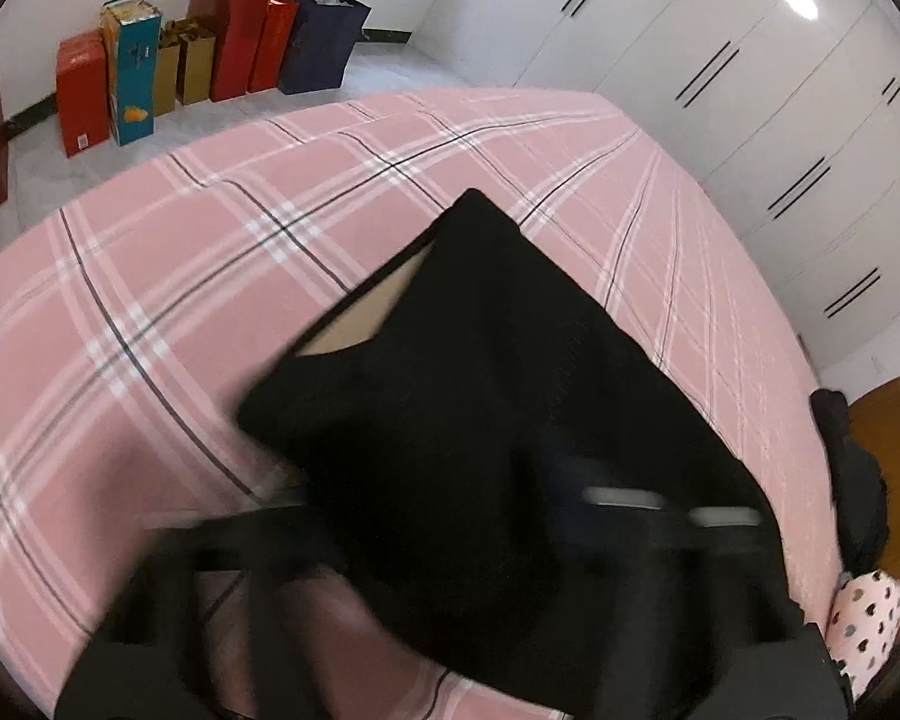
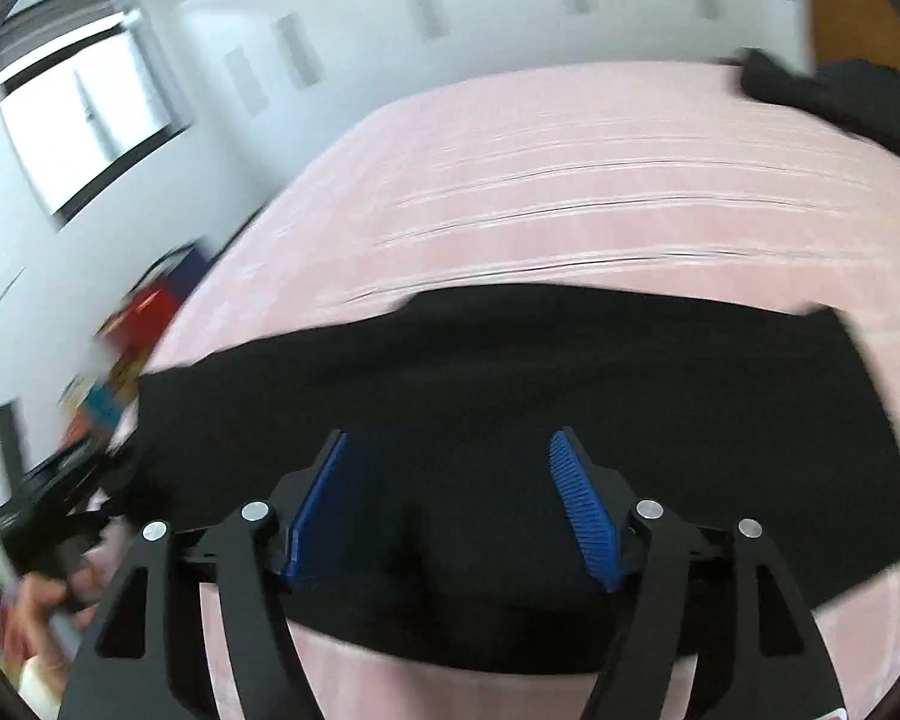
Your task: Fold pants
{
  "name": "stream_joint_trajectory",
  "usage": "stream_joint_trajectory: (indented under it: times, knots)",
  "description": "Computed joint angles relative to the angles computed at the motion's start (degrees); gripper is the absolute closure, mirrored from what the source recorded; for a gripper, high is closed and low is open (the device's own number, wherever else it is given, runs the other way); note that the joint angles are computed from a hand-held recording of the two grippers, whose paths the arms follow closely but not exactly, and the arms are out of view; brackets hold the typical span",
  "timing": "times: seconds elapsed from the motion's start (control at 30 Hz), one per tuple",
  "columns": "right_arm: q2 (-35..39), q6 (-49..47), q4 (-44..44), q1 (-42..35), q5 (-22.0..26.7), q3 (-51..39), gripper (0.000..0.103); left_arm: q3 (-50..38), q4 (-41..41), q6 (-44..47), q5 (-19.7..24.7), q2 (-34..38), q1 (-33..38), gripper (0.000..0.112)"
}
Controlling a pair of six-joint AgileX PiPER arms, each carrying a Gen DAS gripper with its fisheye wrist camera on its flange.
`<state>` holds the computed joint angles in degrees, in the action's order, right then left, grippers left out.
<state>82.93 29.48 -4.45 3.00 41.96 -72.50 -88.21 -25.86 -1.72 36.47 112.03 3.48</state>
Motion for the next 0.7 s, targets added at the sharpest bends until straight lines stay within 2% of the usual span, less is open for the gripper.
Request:
stream_joint_trajectory:
  times: [0.03, 0.07, 0.17, 0.23, 0.33, 0.4, 0.47, 0.53, 0.6, 0.7]
  knots:
    - [-1.1, 3.1, -2.6, -1.0, 0.5, 1.6, 0.037, -0.5, 0.4, -0.6, 0.6, -0.4, 0.0, 0.099]
    - [-1.3, 3.8, -3.0, -2.1, 1.2, 2.0, 0.037, -0.6, -1.5, 1.2, 1.1, -1.7, 0.0, 0.099]
    - [-3.5, -3.1, 6.4, -10.5, 0.5, 4.1, 0.036, -1.7, 0.4, 2.8, 1.6, -7.1, -4.3, 0.1]
    - [-5.6, -6.2, 9.5, -14.7, 0.4, 5.1, 0.036, -3.8, 1.5, 4.4, 2.8, -10.5, -9.5, 0.1]
    - [-9.3, -15.0, 17.0, -22.3, 2.7, 6.8, 0.036, -7.8, 2.3, 6.7, 5.8, -13.4, -20.9, 0.099]
    - [-10.5, -24.2, 23.9, -29.3, 5.3, 7.4, 0.036, -10.6, 2.6, 6.9, 8.6, -11.3, -29.4, 0.095]
    - [-11.2, -30.1, 26.8, -34.3, 8.9, 7.1, 0.036, -14.2, 5.3, 6.3, 12.5, -5.7, -36.9, 0.093]
    - [-11.6, -35.4, 28.6, -38.8, 12.1, 7.2, 0.036, -14.2, 8.7, 3.5, 15.1, -2.4, -41.5, 0.093]
    - [-11.1, -40.5, 31.8, -43.3, 15.4, 6.9, 0.036, -12.6, 9.7, 1.0, 18.0, -2.0, -42.2, 0.092]
    - [-9.0, -52.1, 44.1, -52.9, 23.8, 7.0, 0.036, -3.2, 1.5, 6.7, 14.3, -6.9, -37.4, 0.092]
